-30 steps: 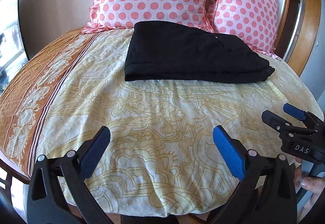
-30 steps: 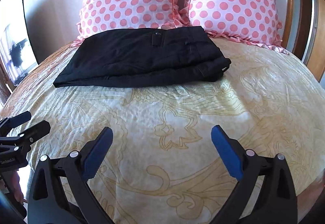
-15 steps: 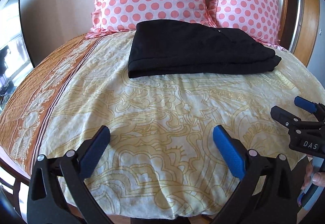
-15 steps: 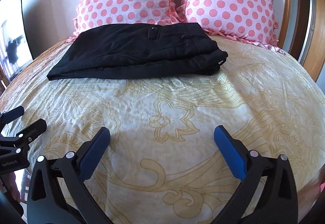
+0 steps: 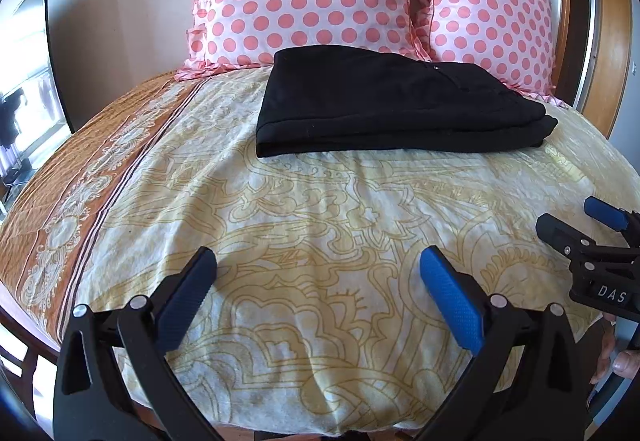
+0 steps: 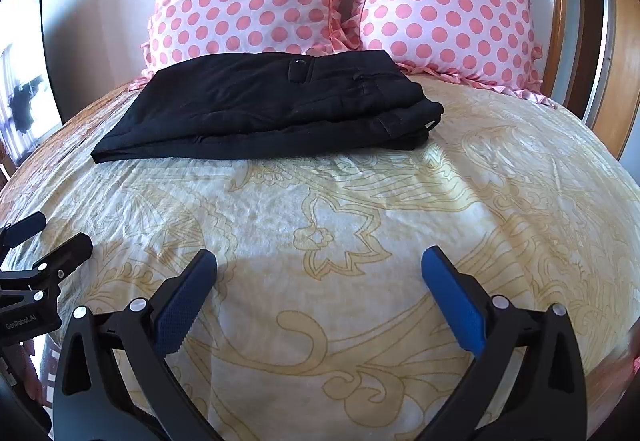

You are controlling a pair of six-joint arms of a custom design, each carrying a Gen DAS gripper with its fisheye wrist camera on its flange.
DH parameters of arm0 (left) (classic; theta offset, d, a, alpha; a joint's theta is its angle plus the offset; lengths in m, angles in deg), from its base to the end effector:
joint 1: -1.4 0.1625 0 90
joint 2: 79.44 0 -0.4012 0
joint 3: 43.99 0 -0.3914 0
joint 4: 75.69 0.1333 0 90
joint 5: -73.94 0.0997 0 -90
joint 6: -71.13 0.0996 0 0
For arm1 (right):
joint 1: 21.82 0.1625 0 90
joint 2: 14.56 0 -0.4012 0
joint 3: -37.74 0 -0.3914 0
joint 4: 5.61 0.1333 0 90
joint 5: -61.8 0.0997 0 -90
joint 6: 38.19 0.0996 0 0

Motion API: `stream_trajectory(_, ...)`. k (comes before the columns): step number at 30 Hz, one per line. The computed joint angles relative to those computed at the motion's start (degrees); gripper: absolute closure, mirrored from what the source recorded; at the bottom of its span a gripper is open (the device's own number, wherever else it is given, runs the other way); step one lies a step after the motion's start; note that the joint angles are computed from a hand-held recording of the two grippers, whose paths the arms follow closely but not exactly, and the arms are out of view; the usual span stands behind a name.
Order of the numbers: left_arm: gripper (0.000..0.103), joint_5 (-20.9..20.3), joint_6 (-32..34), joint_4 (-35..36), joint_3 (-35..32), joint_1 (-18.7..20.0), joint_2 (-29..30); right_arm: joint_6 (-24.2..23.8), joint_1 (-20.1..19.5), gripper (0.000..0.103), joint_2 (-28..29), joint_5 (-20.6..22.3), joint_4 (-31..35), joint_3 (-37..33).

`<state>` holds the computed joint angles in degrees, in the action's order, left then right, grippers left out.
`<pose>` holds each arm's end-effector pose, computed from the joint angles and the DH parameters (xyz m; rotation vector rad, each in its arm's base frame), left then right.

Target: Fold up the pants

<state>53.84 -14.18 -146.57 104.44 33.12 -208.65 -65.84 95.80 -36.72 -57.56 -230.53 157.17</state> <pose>-0.0278 -0.2839 0.2558 0.0049 1.9927 -1.0753 0.2853 -0.3631 -0.0823 0.9641 -2.3239 0.8541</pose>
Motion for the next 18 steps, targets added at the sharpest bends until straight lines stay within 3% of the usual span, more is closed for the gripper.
stream_trajectory(18,0.002,0.2,-0.4,0.8,0.2,-0.3,-0.7,-0.2,-0.1,0.001,0.0,0.2,-0.4,0.1)
